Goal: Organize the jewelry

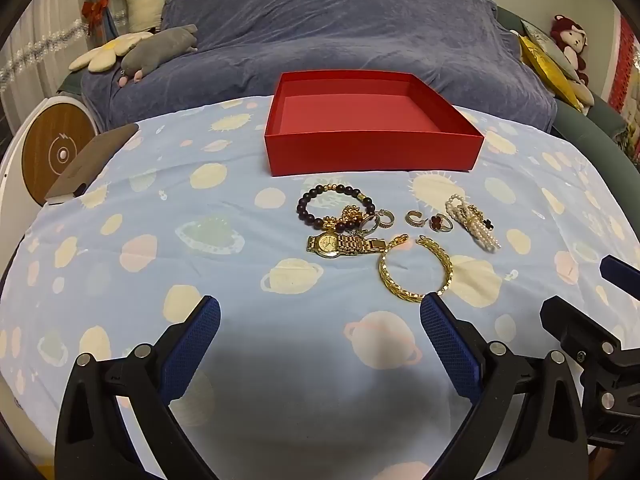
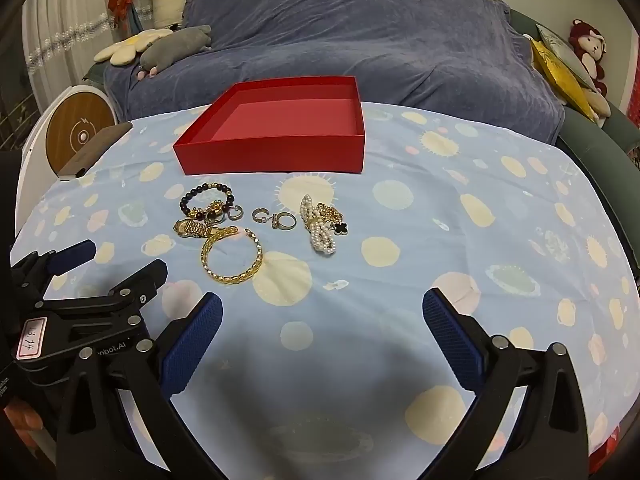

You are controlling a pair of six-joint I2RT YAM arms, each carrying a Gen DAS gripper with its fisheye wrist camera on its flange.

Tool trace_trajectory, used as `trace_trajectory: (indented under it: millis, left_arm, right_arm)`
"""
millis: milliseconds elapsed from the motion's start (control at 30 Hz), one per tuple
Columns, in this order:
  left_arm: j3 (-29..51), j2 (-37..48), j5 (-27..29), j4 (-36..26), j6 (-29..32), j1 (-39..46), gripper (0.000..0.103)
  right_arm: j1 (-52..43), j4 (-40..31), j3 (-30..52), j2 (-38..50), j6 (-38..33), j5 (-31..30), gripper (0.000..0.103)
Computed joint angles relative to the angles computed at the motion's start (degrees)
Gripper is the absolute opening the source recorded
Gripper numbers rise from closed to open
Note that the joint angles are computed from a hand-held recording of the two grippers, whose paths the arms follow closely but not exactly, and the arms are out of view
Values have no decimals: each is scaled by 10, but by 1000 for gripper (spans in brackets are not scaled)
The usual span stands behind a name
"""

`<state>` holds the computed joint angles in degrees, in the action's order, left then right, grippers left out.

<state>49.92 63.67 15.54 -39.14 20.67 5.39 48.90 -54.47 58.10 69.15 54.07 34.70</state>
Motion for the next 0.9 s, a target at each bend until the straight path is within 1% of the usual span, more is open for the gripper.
trace_trajectory:
  millis: [33,67,167,200,233,267,300,567,633,900]
  left_arm:
    - [0,1,0,-1,-1,0,98]
    - [0,2,14,1,4,11,98]
    - [6,3,10,-4,2,7,98]
    - [6,2,13,-5,5,10,98]
    - [5,1,15,-6,9,13,98]
    - [5,-1,14,-5,11,14,98]
    - [7,8,-5,1,-4,-7,98]
    - [12,29,-8,20,-6,-8,98]
    - [-3,-1,-4,10,-3,-6,98]
    - [0,-1,1,5,-1,2,98]
  right_arm:
    - [0,3,-1,-1,-2,-1,98]
    - [0,5,-1,-2,-3,0,98]
    - [5,3,0,-2,-2,7,98]
    - [17,0,-13,-9,11,14,98]
    - [8,1,-4,0,6,3,98]
    - [5,-1,2,7,4,-1,98]
    - [4,-3,5,10,3,-2,98]
    - [6,-4,3,7,6,-1,98]
    - [6,-3,2,6,5,-2,98]
    - [8,-2,3,10,8,-1,98]
